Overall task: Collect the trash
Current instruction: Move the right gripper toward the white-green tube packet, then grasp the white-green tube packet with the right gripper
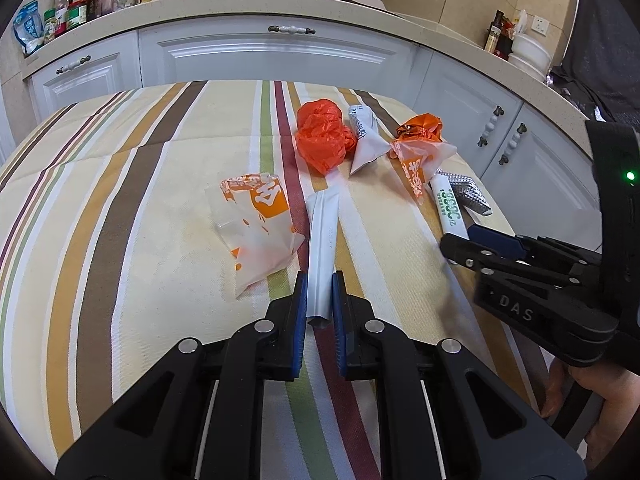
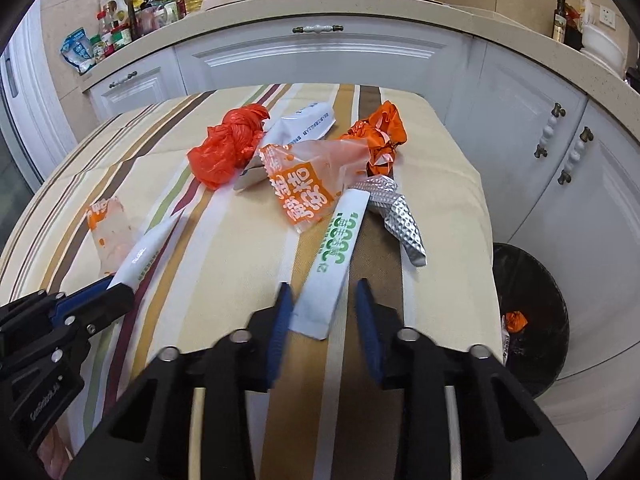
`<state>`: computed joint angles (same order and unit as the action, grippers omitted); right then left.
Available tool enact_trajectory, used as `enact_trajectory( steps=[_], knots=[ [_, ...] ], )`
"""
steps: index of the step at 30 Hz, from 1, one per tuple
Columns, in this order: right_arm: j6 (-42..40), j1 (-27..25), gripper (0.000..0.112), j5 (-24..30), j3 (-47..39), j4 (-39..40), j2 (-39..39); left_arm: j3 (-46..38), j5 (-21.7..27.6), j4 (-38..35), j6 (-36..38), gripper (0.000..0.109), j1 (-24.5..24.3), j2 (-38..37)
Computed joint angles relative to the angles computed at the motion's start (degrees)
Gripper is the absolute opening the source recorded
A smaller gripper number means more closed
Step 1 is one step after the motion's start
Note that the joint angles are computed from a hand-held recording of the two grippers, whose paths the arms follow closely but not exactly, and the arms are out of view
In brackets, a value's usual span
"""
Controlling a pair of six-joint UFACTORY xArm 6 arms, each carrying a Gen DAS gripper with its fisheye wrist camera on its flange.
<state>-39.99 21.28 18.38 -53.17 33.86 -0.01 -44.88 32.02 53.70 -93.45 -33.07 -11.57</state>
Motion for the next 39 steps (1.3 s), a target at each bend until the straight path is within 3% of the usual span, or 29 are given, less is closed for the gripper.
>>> enact_trajectory(
  steps=[5, 7, 18, 23, 24, 25, 27, 28, 33, 36, 38, 39],
  knots=[
    [-8.4, -0.7, 0.017, 1.1, 1.5, 9.3, -1.7, -0.4, 0.0, -0.1, -0.1, 0.012, -0.2, 0.6],
    [-10.6, -1.0, 0.008, 1.5, 2.2, 11.7, -2.5, -0.5, 0.0, -0.1, -0.1, 0.012, -0.3, 0.9],
    [-19.2, -1.9, 0.007, 1.1, 5.2, 21.0, -6.9, -2.0, 1.5, 0.8, -1.1, 0.012, -1.8, 2.1],
    [-17.5, -3.0, 0.007, 4.0, 4.2, 20.3, -6.4, -2.8, 1.9, 0.6, -0.6, 0.012, -2.2, 2.8],
    [-17.8, -3.3, 0.009, 3.8, 4.1, 22.4, -6.3, -2.8, 1.9, 0.5, -0.6, 0.012, -2.2, 2.9],
    [-17.6, -3.6, 0.02, 4.1, 3.9, 23.2, -6.2, -2.8, 2.0, 0.4, -0.5, 0.012, -2.2, 2.9],
    [-17.1, -3.6, 0.041, 3.6, 3.7, 23.7, -5.8, -2.8, 2.1, 0.4, -0.6, 0.012, -2.4, 2.9],
    [-16.9, -2.9, 0.046, 2.1, 3.8, 23.6, -5.9, -2.8, 2.0, 0.3, -0.5, 0.012, -2.3, 2.9],
    [-15.5, -0.9, 0.046, -0.5, 2.6, 20.1, -3.9, -2.7, 1.7, 0.3, -0.7, 0.012, -2.1, 3.0],
    [-10.8, -0.2, 0.046, -1.0, 1.9, 13.3, -2.2, -2.6, 1.4, 0.4, -0.7, 0.012, -1.9, 3.1],
    [-9.3, -0.5, 0.038, 0.1, 1.6, 11.0, -1.7, -2.5, 1.3, 0.3, -0.8, 0.012, -1.9, 3.0],
    [-9.4, -0.4, 0.028, -0.4, 1.9, 11.1, -1.8, -2.4, 1.2, 0.4, -0.8, 0.012, -1.8, 3.0]
  ],
)
